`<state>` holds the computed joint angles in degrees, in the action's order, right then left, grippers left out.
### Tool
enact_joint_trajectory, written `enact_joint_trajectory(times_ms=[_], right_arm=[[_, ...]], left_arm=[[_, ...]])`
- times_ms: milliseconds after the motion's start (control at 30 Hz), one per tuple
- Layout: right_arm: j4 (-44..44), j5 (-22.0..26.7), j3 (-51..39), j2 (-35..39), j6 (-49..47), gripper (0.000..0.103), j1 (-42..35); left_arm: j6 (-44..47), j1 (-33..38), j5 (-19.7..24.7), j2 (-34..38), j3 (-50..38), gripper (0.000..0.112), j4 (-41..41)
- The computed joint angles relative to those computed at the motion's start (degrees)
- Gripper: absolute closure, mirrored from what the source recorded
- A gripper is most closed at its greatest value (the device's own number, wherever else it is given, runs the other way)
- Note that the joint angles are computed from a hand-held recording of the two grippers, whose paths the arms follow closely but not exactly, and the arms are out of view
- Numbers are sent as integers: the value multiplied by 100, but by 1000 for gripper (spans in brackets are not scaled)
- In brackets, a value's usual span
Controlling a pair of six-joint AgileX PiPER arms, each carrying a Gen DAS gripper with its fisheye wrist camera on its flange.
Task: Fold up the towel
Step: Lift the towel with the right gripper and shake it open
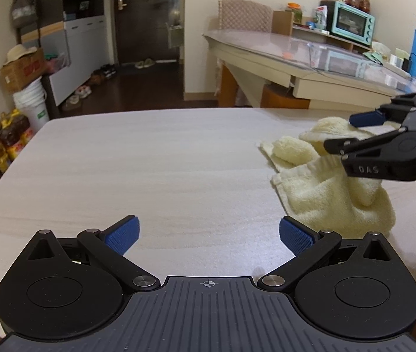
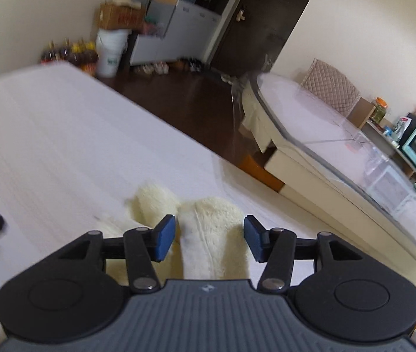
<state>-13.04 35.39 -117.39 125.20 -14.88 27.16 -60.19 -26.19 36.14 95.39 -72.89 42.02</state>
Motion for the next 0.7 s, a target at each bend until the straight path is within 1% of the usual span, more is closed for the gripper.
enact_joint_trajectory(times_ms=[67, 100, 167, 200, 300, 367, 400, 467, 500, 533, 600, 700], right_arm=[[55, -199, 218, -101, 56, 75, -97], [225, -296, 324, -168, 8, 89, -173], [894, -443, 530, -358, -242, 90, -423], [1012, -370, 435, -347, -256, 91, -467], [1892, -161, 319, -381, -560, 92, -813], [2484, -164, 512, -527, -763, 93, -1064], [2765, -164, 610, -601, -859, 93, -1180], [3610, -245, 1013, -836, -1223, 94, -1517], [3974, -249, 1172, -928, -1386, 94, -1674], [4195, -227, 1272, -987, -1476, 94, -1796], [4472, -204, 1508, -1090, -1577, 94, -2037], [4604, -219, 1790, -1192, -1643, 94, -2264]], left_arm=[[37, 11, -4, 31, -25, 9, -36], [47, 14, -9, 43, -31, 9, -46], [121, 9, -13, 97, -86, 9, -99], [153, -1, -13, 123, -119, 9, -121], [313, -43, -40, 177, -214, 9, -161], [504, -46, -80, 229, -311, 9, -239], [674, -19, -163, 250, -349, 9, -342], [1091, 71, -359, 286, -420, 9, -668], [1444, 152, -510, 315, -480, 9, -977], [1631, 192, -571, 331, -516, 9, -1147], [2310, 327, -775, 390, -630, 9, -1799], [3900, 561, -999, 601, -981, 9, -3237]])
